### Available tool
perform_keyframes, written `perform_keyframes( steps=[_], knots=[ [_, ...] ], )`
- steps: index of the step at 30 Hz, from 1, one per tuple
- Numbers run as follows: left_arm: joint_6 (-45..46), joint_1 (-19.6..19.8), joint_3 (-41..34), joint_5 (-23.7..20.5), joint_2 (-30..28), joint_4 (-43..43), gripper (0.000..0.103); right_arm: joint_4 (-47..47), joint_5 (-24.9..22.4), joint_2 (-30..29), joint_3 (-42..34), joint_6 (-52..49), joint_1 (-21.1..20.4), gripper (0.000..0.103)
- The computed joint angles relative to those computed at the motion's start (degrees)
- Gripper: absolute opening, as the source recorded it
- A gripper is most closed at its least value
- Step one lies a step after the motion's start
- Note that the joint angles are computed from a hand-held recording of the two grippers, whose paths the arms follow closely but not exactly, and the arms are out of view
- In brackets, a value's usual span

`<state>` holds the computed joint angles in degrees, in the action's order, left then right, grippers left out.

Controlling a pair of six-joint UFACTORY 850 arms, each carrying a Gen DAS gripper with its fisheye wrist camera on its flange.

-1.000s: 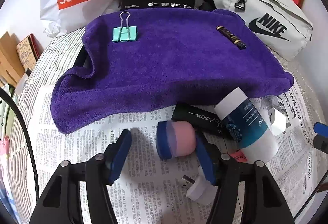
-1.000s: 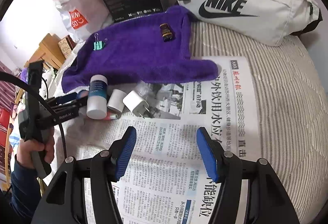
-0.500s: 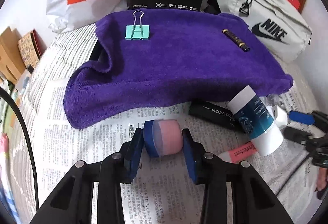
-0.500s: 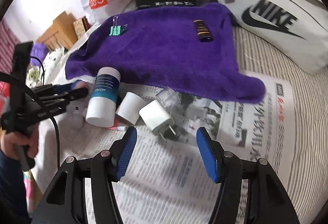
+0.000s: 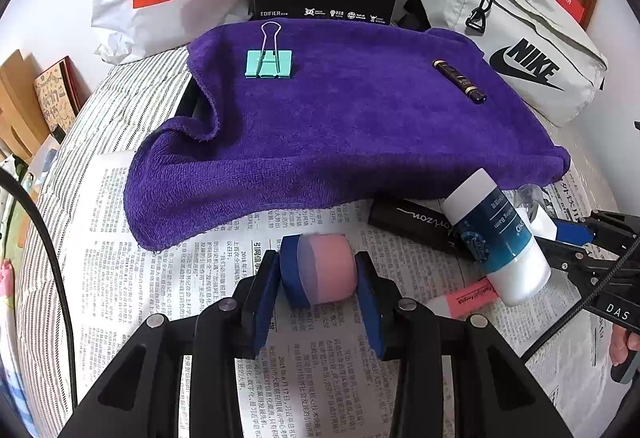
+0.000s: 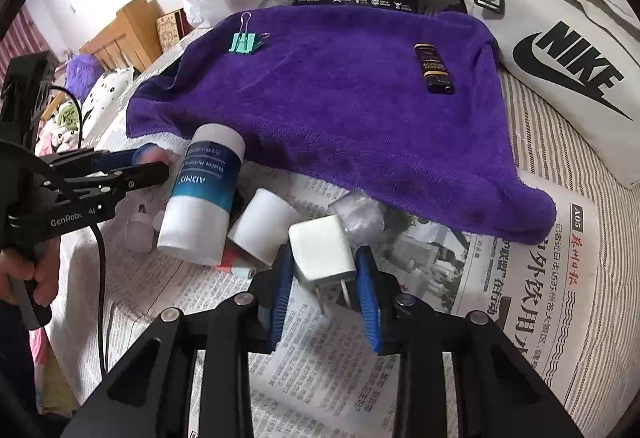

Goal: Organize rigid objects
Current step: 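Hold the eraser in the left gripper while the right gripper grasps the white charger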

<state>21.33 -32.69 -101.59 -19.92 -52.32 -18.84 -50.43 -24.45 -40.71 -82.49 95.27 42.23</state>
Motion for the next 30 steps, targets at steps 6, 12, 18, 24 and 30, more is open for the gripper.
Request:
perform_keyframes(
  steps=[6, 12, 18, 24, 30],
  knots=[
    [-2.01, -0.32, 1.30, 0.61, 0.84, 3.38, 0.036, -1.02, -1.46, 3.37, 4.31, 6.67, 1.04, 0.028],
    [-4.66, -0.62, 1.25, 0.72, 0.86, 6.72, 0.036, -0.96, -0.90, 3.90, 5.70, 9.01, 1.13, 0.029],
    [-6.27, -0.76, 0.77, 0.26, 0.62, 8.42, 0.037, 0.94, -4.47, 1.95, 2.88, 6.32, 1.45, 0.029],
    [-6.21, -0.82, 1.56, 1.41, 0.93, 8.52, 0.037, -3.51, -8.07, 0.86, 2.17, 10.19, 2.86, 0.031],
    [-6.55, -0.78, 1.54, 1.33, 0.92, 8.55, 0.037, -6.03, -6.75, 1.55, 3.49, 14.87, 2.70, 0.031]
  ],
)
